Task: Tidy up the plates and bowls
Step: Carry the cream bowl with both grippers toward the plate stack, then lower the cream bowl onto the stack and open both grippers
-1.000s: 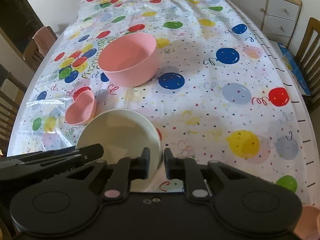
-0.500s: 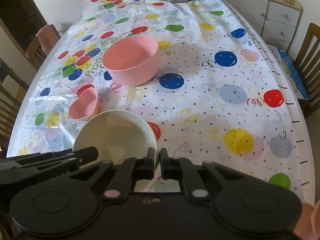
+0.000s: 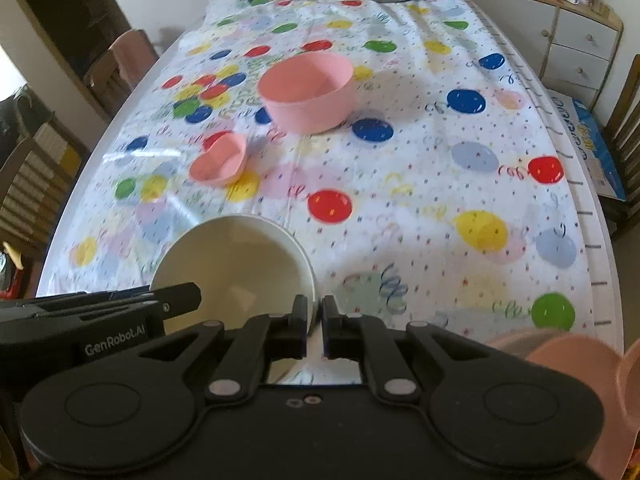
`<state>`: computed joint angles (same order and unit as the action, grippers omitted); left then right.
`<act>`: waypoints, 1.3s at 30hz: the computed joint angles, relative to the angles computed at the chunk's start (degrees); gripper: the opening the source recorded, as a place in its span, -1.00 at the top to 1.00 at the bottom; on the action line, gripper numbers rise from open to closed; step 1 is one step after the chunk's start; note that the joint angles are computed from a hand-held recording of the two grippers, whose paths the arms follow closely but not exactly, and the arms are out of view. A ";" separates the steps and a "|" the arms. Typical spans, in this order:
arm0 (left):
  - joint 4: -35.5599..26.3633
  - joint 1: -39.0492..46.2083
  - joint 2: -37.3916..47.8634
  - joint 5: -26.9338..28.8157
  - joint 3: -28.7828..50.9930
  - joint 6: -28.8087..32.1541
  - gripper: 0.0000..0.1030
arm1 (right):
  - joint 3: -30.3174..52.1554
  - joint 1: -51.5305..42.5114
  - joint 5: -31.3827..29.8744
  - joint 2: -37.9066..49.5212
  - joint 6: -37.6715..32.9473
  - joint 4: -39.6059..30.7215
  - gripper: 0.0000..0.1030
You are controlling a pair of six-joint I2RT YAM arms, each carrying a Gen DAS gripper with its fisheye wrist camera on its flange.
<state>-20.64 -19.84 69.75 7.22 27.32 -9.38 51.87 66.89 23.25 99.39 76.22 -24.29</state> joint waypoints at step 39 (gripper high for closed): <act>-15.39 2.62 -19.60 -0.14 -12.44 0.89 0.66 | 2.46 12.31 -5.59 5.36 9.09 -1.17 0.81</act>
<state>-36.03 -17.22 50.15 7.08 14.88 -8.49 54.32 79.20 17.66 104.75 85.31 -25.46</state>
